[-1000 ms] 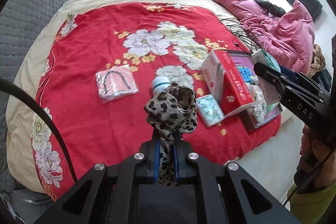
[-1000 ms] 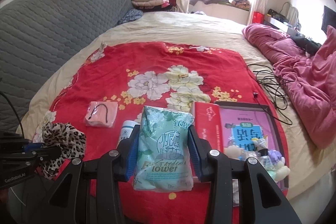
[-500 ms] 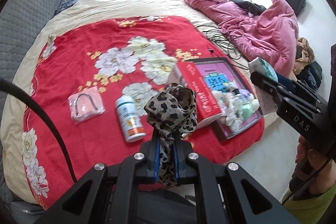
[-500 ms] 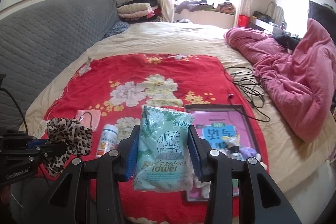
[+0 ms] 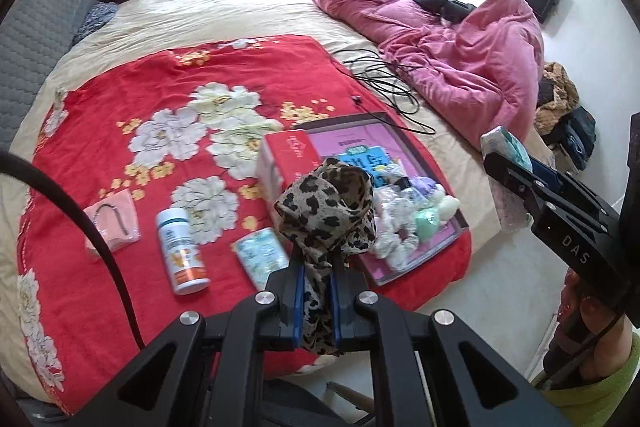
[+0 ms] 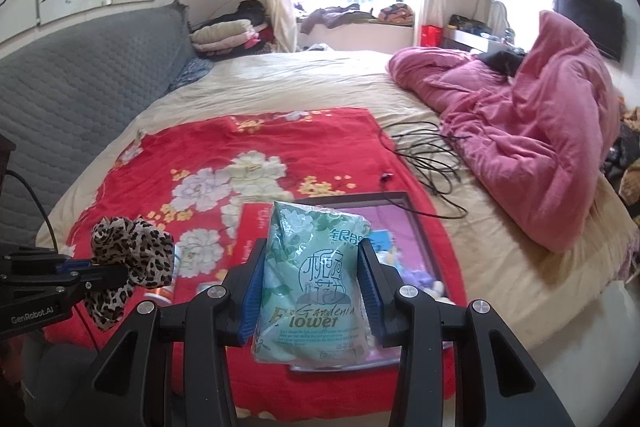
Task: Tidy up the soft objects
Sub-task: 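Carry the scrunchie and tissue pack over the pink book tray with both tools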
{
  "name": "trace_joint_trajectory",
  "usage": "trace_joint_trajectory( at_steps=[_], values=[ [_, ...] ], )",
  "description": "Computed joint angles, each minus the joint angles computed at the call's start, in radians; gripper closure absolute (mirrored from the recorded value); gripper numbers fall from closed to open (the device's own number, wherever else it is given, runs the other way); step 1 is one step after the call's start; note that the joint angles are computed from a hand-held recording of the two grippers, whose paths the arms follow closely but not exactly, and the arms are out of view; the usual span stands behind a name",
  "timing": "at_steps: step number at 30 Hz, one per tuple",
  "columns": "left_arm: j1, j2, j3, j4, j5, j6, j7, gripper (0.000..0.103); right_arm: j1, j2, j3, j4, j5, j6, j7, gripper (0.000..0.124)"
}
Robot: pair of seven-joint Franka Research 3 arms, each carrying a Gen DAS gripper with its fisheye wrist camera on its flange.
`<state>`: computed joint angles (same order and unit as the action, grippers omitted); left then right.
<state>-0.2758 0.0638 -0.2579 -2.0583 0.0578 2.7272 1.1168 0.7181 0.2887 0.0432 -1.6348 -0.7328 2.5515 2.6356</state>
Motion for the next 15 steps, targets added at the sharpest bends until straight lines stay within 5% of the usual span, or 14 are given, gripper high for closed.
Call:
trace_joint_trajectory(
  at_steps=[15],
  values=[
    [-0.055, 0.184, -0.032, 0.207, 0.063, -0.013, -0.039, 0.093, -0.125, -0.133, 0.019, -0.233, -0.037, 0.075, 0.105, 0.08]
  ],
)
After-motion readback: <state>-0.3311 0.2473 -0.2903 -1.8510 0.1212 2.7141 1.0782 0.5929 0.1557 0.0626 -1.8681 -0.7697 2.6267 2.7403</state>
